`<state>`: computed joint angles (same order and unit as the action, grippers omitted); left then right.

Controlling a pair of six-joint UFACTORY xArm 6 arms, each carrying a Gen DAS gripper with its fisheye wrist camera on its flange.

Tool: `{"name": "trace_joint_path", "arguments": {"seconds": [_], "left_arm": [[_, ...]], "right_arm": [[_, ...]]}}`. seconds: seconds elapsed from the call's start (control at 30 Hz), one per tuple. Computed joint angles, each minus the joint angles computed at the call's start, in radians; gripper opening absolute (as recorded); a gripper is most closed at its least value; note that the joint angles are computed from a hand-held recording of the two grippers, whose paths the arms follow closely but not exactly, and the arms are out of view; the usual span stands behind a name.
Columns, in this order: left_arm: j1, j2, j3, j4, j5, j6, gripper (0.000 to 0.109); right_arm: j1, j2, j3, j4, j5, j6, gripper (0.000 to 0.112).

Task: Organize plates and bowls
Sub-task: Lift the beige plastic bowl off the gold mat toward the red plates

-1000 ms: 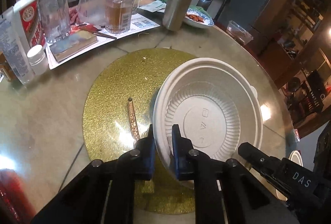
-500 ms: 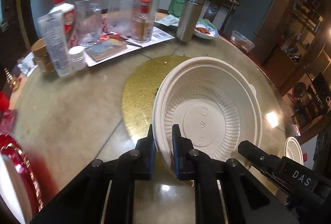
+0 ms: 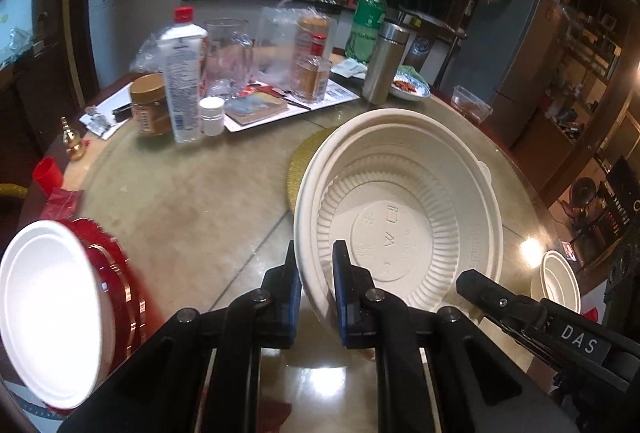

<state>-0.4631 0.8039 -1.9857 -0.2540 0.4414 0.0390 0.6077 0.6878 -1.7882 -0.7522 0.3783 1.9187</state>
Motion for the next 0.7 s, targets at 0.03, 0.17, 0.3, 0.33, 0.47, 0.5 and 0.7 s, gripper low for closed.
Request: {"name": "trace_joint_path", "arguments": {"seconds": [0.03, 0.17, 0.3, 0.33, 0.47, 0.5, 0.7], "left_arm": [[0.003, -0.019, 0.029, -0.008, -0.017, 0.008, 0.013], [0.020, -0.077, 0.125, -0.049, -0.071, 0.048, 0.013], [0.036, -0.113, 0.188, -0.073, -0.105, 0.067, 0.013], [0.039, -0.120, 0.201, -0.084, -0.111, 0.077, 0.013], [0.052, -0.159, 0.267, -0.110, -0.143, 0.099, 0.013], [0.057, -0.169, 0.283, -0.118, -0.152, 0.105, 0.013], [0.083, -0.208, 0.351, -0.156, -0.185, 0.132, 0.013]], "right_arm": [[0.005, 0.009, -0.015, 0.005, 0.002, -0.011, 0.011], [0.021, 0.048, -0.080, 0.037, 0.015, -0.065, 0.011], [0.035, 0.088, -0.142, 0.076, 0.026, -0.118, 0.011], [0.040, 0.099, -0.159, 0.088, 0.029, -0.132, 0.011], [0.056, 0.145, -0.230, 0.136, 0.045, -0.195, 0.011], [0.061, 0.156, -0.249, 0.146, 0.051, -0.210, 0.011], [0.087, 0.265, -0.426, 0.244, 0.107, -0.333, 0.011]]}}
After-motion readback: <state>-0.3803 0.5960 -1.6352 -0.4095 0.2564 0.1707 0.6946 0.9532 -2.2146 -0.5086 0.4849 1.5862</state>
